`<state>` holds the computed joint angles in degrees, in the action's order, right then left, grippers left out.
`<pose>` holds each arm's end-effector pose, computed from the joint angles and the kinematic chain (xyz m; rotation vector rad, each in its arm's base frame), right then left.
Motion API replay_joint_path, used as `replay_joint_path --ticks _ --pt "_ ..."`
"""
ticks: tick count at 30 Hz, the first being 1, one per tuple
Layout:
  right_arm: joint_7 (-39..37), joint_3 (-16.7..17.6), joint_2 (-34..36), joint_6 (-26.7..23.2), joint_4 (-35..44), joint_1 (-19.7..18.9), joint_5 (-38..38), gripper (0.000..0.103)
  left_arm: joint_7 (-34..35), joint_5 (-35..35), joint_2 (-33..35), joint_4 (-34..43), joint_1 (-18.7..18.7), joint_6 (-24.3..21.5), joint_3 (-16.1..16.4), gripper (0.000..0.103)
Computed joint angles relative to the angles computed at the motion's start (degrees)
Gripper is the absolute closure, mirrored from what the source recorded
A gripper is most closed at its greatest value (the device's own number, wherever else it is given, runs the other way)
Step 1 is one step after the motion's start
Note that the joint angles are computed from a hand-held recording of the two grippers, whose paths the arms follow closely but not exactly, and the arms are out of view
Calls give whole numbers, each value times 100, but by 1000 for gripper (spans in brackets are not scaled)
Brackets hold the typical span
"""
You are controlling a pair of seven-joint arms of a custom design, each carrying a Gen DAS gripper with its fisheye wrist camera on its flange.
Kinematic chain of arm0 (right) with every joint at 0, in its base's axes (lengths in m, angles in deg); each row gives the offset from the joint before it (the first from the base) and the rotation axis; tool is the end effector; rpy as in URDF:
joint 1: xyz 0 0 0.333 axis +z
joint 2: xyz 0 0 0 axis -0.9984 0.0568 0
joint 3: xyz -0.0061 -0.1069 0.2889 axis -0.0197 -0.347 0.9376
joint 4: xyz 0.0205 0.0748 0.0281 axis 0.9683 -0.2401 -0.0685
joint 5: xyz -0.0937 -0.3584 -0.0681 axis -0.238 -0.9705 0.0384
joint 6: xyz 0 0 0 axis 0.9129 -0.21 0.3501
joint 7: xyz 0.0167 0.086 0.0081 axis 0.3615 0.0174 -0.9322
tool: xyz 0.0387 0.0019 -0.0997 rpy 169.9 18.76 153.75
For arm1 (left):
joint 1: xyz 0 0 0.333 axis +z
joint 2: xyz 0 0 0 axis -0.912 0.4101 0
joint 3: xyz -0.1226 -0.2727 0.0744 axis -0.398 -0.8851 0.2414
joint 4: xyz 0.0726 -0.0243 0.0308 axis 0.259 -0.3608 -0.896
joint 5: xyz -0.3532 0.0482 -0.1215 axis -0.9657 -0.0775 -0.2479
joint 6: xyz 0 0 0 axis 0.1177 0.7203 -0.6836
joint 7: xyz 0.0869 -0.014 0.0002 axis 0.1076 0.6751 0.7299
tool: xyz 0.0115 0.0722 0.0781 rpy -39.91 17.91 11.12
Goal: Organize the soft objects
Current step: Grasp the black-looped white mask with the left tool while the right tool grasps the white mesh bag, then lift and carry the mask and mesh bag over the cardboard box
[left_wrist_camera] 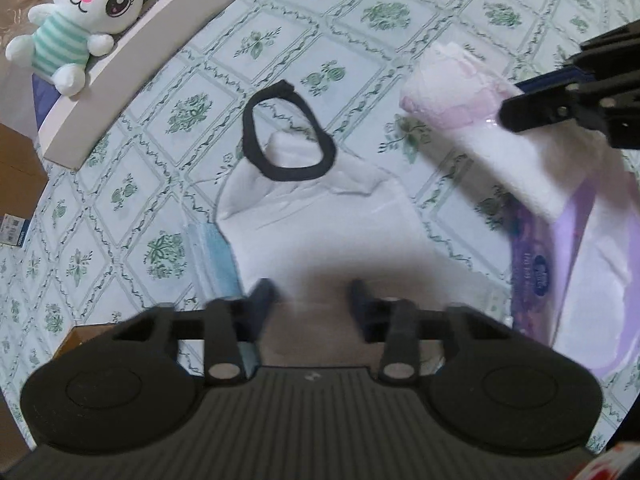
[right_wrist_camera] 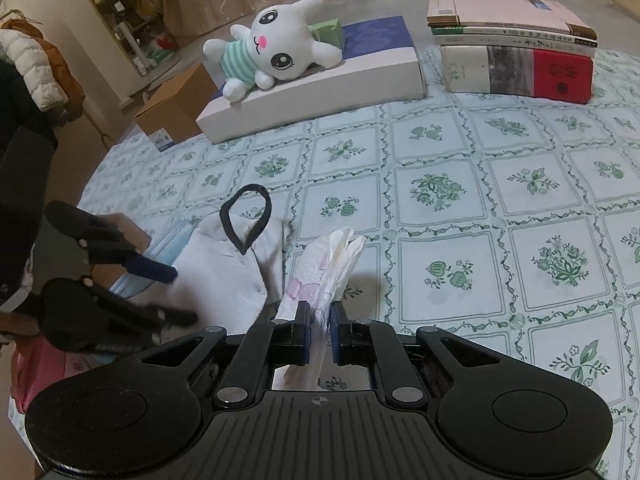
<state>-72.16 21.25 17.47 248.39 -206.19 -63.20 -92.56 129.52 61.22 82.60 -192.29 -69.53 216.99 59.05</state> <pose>0.3753 0.3152 0.3665 -1.3356 2.0513 -0.3092 0.5459 -0.1143 0.3645 -0.4170 2.8849 -0.2378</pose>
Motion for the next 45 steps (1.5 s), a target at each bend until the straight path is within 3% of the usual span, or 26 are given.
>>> replay_joint_path --ticks 3,8,11,13,17,22,24,29,31,33,34,36,45 --pt "77 -1 -4 2 -2 -2 -79 93 -29 46 38 60 16 -26 23 103" --pt "159 10 -92 0 -67 -16 -140 93 428 -724 -77 173 151 -386 -30 103" --pt "200 30 -120 -14 -74 -33 -183 93 536 -1055 -105 234 132 -327 -60 103" --pt "259 35 -112 -1 -50 -49 -257 93 517 -1225 -69 288 94 -241 -87 96" --pt "419 3 -75 56 0 -92 -480 93 349 -1363 116 447 5 -177 -131 64" --pt "796 -78 -61 99 7 -184 -905 93 114 -1243 414 558 -154 323 -219 55" --pt "952 -114 -40 140 -4 -221 -1070 93 -8 -1172 565 646 -202 445 -239 36" --pt "1251 -191 44 257 -38 -275 -1372 93 -112 -1206 835 862 -209 387 -320 35" --pt "1339 -212 72 281 -48 -279 -1449 93 -189 -1123 907 918 -234 352 -315 40" --pt "1400 -222 65 274 -72 -275 -1489 93 -411 -930 915 886 -309 473 -255 73" --pt "1414 -223 47 265 -90 -271 -1490 93 -499 -902 883 853 -311 524 -246 79" --pt "1372 -208 -19 222 -134 -254 -1427 93 -424 -1035 765 792 -211 476 -307 100" --pt "497 134 -708 -331 -363 -72 -275 93 647 -2523 -316 261 86 83 -311 101"
